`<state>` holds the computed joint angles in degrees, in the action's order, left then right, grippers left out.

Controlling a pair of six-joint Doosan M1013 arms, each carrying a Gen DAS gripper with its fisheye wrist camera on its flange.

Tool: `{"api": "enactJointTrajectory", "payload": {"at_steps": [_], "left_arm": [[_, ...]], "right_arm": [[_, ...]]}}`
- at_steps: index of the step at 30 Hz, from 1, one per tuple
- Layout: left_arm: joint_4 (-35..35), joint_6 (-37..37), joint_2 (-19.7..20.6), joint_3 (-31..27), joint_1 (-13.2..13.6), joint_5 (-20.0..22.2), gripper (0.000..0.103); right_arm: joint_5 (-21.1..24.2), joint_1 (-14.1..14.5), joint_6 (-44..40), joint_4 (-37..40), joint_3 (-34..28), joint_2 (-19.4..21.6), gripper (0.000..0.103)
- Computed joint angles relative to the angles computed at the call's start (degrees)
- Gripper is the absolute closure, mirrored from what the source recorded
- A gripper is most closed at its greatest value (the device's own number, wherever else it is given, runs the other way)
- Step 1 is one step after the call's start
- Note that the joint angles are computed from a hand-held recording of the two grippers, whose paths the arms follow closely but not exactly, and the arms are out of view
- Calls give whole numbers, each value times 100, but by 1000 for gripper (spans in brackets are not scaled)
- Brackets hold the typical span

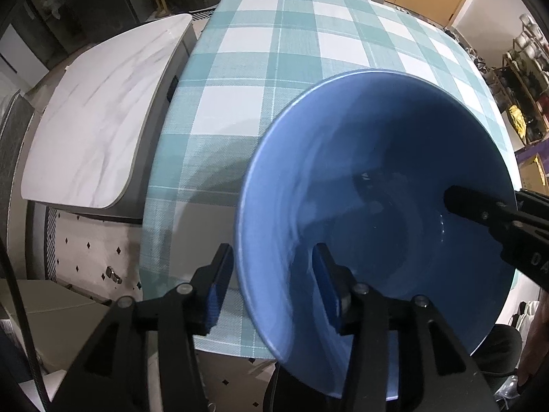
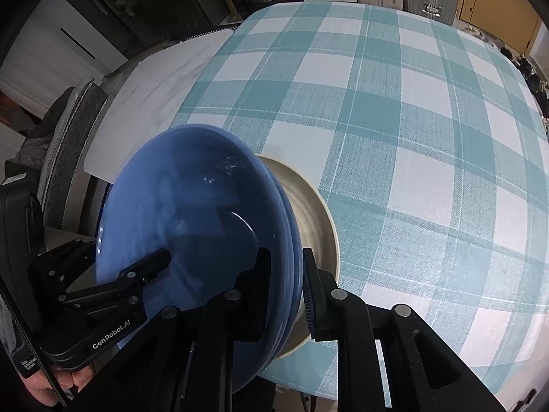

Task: Organize plates and bowls
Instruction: 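Lower the blue bowls onto the cream plates and open both tools, then raise both open tools away from the bowls on the plates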

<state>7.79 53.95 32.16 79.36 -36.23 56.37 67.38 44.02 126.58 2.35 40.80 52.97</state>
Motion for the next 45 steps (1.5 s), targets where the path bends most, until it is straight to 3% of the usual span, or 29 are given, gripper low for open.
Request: {"api": "enactJointTrajectory", "payload": {"at_steps": [1, 3, 5, 10, 19, 23, 27, 32, 35, 38, 41, 45], "left_arm": [[-18, -8, 2, 1, 10, -17, 55], [-35, -3, -6, 21, 22, -40, 55], [-17, -33, -14, 33, 22, -33, 55], [-136, -210, -141, 195, 51, -297, 55], [330, -864, -489, 569, -72, -941, 53], [1122, -1468, -659, 721, -224, -1141, 52], [2484, -2731, -957, 1065, -434, -1456, 52], [4171, -4422, -1275, 1452, -761, -1534, 45], [5274, -5445, -1384, 1656, -1032, -1393, 21], [6277, -6319, -1369, 1777, -1315, -992, 7], [6548, -6712, -1332, 1814, -1446, -827, 0], [6909, -7624, -1233, 1911, -1531, -825, 0]], "right_arm": [[-38, 2, 39, -40, 27, -21, 77], [-251, 14, 251, -171, 184, -123, 40], [-469, 43, 390, -370, 333, -220, 26], [-701, 76, 362, -579, 504, -349, 25], [-2171, 74, 518, -651, 1536, -944, 20], [-2843, 112, 617, -823, 1969, -1214, 20], [-3379, 183, 801, -1239, 2349, -1463, 20], [-3926, 307, 1453, -2325, 2876, -1777, 20], [-4318, 368, 1987, -3125, 3253, -1958, 18], [-4557, 439, 3063, -4180, 3606, -2085, 17], [-4637, 480, 3652, -4693, 3812, -2133, 17], [-4434, 625, 4884, -6240, 4085, -2179, 14]]}}
